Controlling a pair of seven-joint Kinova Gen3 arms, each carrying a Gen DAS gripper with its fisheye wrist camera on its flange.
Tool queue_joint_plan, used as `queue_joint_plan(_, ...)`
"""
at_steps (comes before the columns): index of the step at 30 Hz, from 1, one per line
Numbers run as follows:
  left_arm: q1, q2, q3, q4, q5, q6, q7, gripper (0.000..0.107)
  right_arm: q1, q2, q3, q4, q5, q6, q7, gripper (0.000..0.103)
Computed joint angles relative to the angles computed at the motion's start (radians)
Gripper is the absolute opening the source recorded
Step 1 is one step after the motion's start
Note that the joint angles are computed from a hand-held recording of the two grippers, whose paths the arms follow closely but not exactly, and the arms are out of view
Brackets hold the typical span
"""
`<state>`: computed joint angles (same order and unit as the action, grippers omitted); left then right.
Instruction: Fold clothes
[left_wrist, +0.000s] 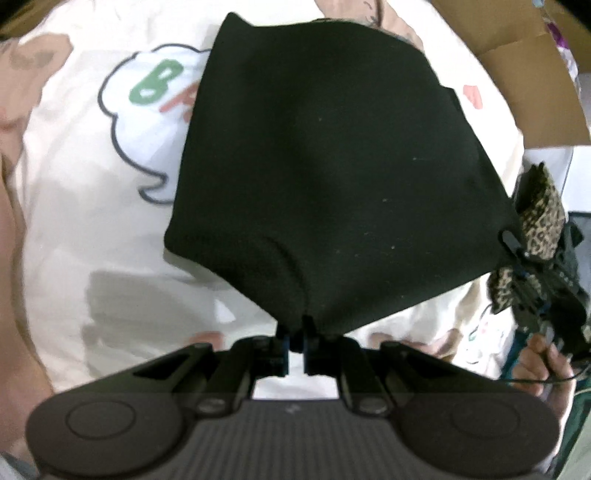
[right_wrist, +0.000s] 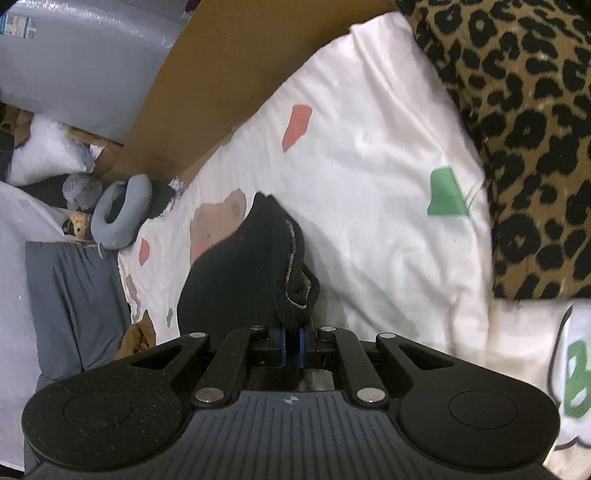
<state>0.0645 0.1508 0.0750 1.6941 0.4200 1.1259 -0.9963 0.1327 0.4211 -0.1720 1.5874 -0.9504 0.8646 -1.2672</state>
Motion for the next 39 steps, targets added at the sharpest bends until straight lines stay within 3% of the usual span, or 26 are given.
queue_joint_plan(4,-0.014,-0.116,-0.035,0.166,0.045,-0.078,0.004,0.006,0.01,0.014,0.004,-0.022,-0.003,0.001,-0.003,0.005)
queue_joint_plan(7,0.05,-0.145,-0.047,0.234,0.083,-0.17,0.045,0.006,0.014,0.03,0.003,-0.054,0.015,0.01,0.002,0.005)
queue_joint_plan(17,0.13,-0.205,-0.032,0.415,0.178,-0.433,0.153,0.006,0.003,0.074,0.009,-0.136,0.116,0.031,-0.062,0.005)
queue_joint_plan(20,0.109,-0.206,0.003,0.475,0.234,-0.511,0.136,0.006,0.0,0.083,0.009,-0.139,0.144,0.024,-0.079,0.005)
queue_joint_plan(24,0.11,-0.183,0.016,0.553,0.365,-0.613,0.027,0.007,-0.002,0.098,0.005,-0.128,0.168,-0.004,-0.101,0.005)
queue_joint_plan(27,0.066,-0.158,0.042,0.542,0.359,-0.558,0.012,0.009,-0.018,0.109,0.011,-0.124,0.198,-0.025,-0.139,0.006)
queue_joint_plan(31,0.093,-0.128,0.007,0.448,0.203,-0.395,0.058,0.008,-0.009,0.109,-0.002,-0.109,0.208,-0.044,-0.167,0.013)
queue_joint_plan(33,0.084,-0.119,0.016,0.396,0.122,-0.314,0.074,0.019,0.008,0.098,-0.014,-0.095,0.194,-0.05,-0.157,0.019)
queue_joint_plan(35,0.056,-0.118,0.03,0.341,0.069,-0.232,0.038,0.021,0.015,0.078,-0.014,-0.076,0.186,-0.061,-0.156,0.033)
queue_joint_plan(39,-0.039,-0.105,0.074,0.205,-0.009,-0.07,-0.098,0.031,0.029,0.044,-0.013,-0.046,0.166,-0.057,-0.148,0.037)
